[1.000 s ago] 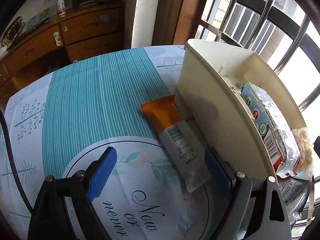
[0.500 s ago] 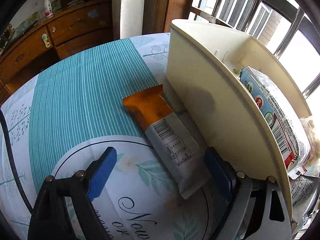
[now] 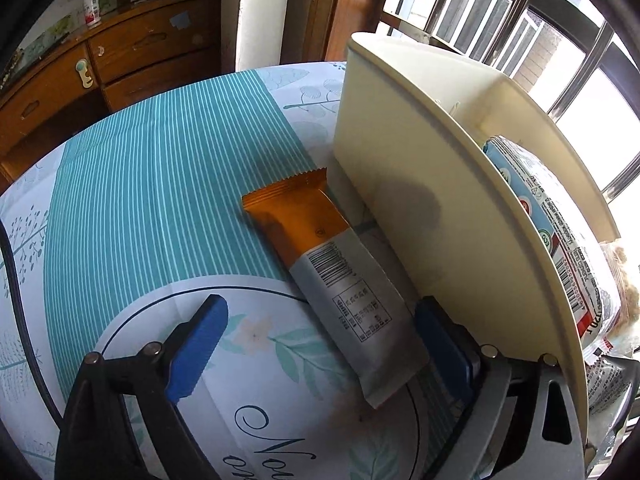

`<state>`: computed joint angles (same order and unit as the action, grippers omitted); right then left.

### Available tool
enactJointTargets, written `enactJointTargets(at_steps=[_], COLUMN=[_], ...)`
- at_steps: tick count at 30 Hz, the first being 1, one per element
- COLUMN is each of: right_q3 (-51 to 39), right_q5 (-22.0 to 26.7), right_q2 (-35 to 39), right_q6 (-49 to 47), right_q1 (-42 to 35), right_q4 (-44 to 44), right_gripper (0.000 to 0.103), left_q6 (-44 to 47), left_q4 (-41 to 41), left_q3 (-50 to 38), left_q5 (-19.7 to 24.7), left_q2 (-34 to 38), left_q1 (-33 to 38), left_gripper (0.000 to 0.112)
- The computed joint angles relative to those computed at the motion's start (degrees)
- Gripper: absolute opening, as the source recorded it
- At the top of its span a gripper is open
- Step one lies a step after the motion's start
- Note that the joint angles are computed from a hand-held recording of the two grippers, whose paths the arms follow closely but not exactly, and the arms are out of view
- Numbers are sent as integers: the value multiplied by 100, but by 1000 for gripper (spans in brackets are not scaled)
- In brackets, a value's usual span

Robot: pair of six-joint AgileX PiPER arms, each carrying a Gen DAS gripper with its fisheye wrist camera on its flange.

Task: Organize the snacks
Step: 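Move the left gripper to the orange-topped bar beside the tray, then grasp the orange-topped bar with the left gripper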

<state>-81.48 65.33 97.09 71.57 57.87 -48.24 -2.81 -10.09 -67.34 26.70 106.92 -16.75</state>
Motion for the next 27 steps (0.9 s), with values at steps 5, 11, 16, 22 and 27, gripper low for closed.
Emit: enactJointTargets(at_steps=[5, 11, 16, 22, 27], right_q3=[-1, 11, 73, 239, 348], right_q5=[45, 90, 124, 79, -25], right_q2=[-13, -90, -194, -390, -547], right_q6=[21, 9, 27, 80, 9], right_q1=[6, 0, -11, -28, -57], right_q4=[6, -19, -40, -56, -51], right_gripper=[78, 78, 78, 78, 78], left_q6=[-77, 506, 458, 33, -635], left_q4=[-235, -1278, -1308, -976, -554], left_q3=[39, -22, -11, 352, 411], left_q5=[-111, 49, 191, 121, 381], left_q2=[-41, -15, -47, -368, -545], left_q1=[-10, 198, 206, 100, 39], left_gripper=[66, 42, 38, 31, 30])
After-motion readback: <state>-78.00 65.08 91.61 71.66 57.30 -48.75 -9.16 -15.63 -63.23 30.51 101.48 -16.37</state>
